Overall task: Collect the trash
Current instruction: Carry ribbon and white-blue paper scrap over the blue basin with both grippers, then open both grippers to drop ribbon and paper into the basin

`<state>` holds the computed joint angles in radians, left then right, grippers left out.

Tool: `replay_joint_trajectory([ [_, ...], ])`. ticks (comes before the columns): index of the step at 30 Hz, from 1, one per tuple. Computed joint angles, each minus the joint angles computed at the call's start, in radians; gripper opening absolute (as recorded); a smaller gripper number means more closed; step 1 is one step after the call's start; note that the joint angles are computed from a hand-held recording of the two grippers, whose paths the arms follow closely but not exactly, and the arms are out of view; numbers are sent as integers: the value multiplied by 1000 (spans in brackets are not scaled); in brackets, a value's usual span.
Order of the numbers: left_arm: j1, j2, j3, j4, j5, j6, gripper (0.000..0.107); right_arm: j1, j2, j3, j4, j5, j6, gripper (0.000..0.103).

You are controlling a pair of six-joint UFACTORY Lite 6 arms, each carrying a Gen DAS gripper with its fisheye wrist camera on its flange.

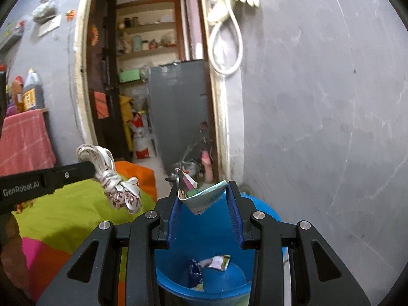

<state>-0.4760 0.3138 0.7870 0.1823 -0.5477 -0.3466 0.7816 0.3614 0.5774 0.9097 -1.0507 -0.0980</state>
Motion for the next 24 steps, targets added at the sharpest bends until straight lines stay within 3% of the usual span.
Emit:
replay_joint_trajectory([
  [7, -6, 217, 210, 101, 121, -129, 3, -95, 75, 26, -102, 47, 91, 36],
  [11, -5, 272, 247, 120, 138, -158, 4, -133, 110, 45, -139, 75, 115, 38],
  [17, -19, 301, 285, 105, 196, -162, 16, -173, 133, 70, -184, 116, 142, 43],
  [24, -4, 261, 238, 106, 163, -173, 29, -165, 120, 72, -163, 116, 132, 52],
])
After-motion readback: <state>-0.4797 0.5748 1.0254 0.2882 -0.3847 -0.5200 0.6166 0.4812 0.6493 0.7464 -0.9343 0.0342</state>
